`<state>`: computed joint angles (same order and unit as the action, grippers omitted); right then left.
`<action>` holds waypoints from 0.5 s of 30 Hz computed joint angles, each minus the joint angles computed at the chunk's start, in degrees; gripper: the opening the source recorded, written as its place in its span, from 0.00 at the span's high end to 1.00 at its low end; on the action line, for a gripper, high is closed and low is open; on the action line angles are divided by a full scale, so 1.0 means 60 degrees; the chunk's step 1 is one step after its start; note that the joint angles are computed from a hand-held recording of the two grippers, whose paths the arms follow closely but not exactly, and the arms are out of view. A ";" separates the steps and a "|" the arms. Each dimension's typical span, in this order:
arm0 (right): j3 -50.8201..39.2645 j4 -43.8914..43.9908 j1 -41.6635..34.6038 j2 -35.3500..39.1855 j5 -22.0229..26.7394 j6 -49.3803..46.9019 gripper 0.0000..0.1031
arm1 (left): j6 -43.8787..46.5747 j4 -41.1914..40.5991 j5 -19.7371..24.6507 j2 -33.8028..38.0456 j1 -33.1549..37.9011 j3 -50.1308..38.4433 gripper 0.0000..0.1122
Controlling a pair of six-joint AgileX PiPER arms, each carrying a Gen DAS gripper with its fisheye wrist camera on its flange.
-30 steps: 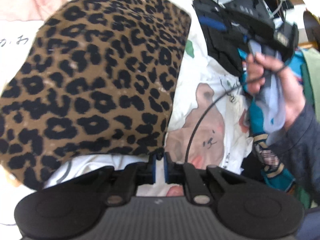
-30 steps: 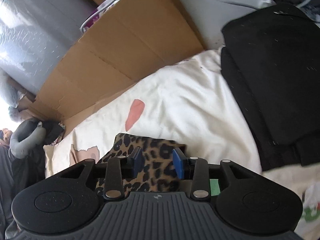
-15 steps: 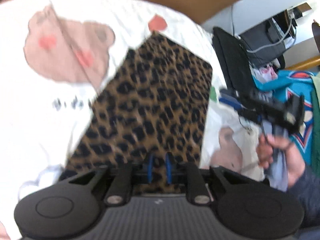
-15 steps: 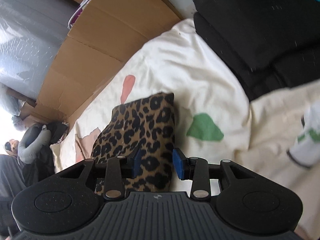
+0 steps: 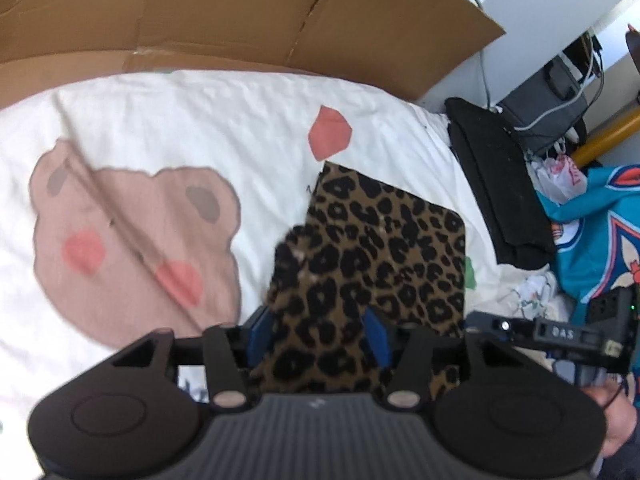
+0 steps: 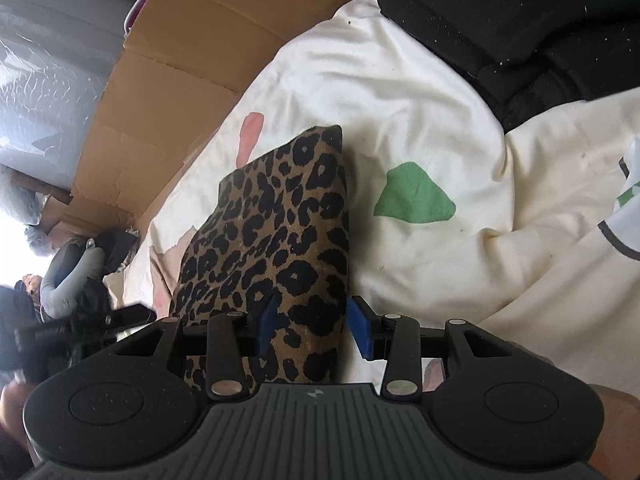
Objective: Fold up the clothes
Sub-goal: 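Lift the folded leopard bundle off the duvet with both tools, then carry the held bundle with both tools toward the black bag beside the bed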
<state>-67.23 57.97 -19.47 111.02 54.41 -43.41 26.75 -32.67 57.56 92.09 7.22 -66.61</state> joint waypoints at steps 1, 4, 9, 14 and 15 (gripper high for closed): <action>0.0013 -0.0014 0.0008 0.0019 -0.0026 0.0005 0.56 | 0.0038 -0.0003 -0.0068 0.0145 -0.0051 -0.0086 0.47; 0.0078 -0.0014 0.0030 0.0073 -0.0073 0.0018 0.55 | 0.0129 -0.0067 -0.0156 0.0591 -0.0135 -0.0323 0.46; -0.0028 -0.0029 0.0158 0.0296 -0.0017 0.0236 0.54 | 0.0286 0.0036 -0.0273 0.1329 -0.0301 -0.0589 0.42; -0.0225 0.0103 0.0261 0.0602 0.0064 0.0416 0.54 | 0.0678 -0.0292 0.0078 0.1907 -0.0246 -0.0779 0.42; -0.0248 0.0195 0.0252 0.0670 0.0106 0.0423 0.54 | 0.0760 -0.0403 0.0091 0.1958 -0.0209 -0.0762 0.42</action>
